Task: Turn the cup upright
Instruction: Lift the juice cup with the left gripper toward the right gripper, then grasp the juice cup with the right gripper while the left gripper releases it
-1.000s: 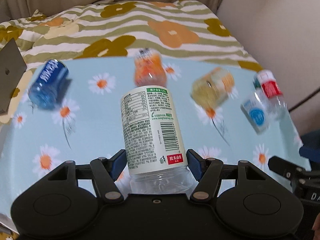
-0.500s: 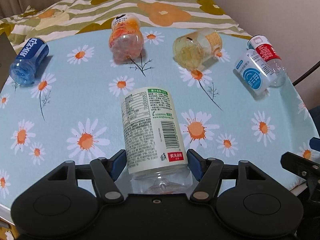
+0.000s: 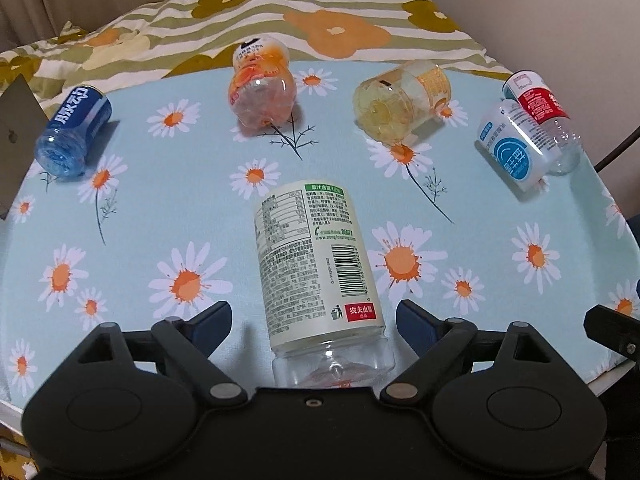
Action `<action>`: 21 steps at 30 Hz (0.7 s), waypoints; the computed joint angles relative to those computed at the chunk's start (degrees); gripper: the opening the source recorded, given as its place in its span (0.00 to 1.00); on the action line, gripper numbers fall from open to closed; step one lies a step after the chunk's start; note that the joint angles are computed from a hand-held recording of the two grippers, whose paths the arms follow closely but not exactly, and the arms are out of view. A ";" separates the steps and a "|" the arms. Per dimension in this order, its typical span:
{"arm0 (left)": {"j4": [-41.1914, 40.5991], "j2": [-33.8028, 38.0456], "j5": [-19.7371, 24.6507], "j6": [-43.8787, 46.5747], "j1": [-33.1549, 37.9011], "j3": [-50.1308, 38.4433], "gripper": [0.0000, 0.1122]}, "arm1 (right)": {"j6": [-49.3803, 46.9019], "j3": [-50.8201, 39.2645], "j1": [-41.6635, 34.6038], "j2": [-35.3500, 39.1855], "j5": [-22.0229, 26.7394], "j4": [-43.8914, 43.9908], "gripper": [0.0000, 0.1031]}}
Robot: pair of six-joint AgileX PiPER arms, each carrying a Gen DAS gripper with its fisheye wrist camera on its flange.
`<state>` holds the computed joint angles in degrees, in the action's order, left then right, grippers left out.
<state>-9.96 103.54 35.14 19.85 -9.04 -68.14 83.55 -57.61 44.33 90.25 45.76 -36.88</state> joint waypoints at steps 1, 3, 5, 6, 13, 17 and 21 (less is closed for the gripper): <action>0.02 -0.66 0.32 -0.21 0.08 0.11 0.82 | -0.77 -0.41 -0.14 -0.09 0.16 0.47 1.00; 0.08 -2.08 1.08 -0.50 0.20 0.12 0.84 | -2.77 -1.75 -0.46 -0.26 0.80 1.41 1.00; -0.58 -4.35 1.47 -0.11 0.68 0.63 0.89 | -5.42 -3.90 -0.89 -0.27 1.65 2.33 1.00; -1.55 -5.55 1.70 0.69 1.17 0.88 0.89 | -6.74 -5.19 -1.16 -0.04 2.06 2.82 1.00; -5.44 -9.74 5.06 6.63 6.90 0.14 0.92 | -24.77 -20.49 -6.55 6.52 4.46 16.31 1.00; -10.22 -9.17 8.09 14.51 12.92 -1.19 0.92 | -33.15 -33.07 -8.17 14.86 8.42 24.16 1.00; -14.69 -7.21 10.74 20.93 19.54 -3.24 0.92 | -40.47 -49.76 -10.35 26.96 15.40 32.23 1.00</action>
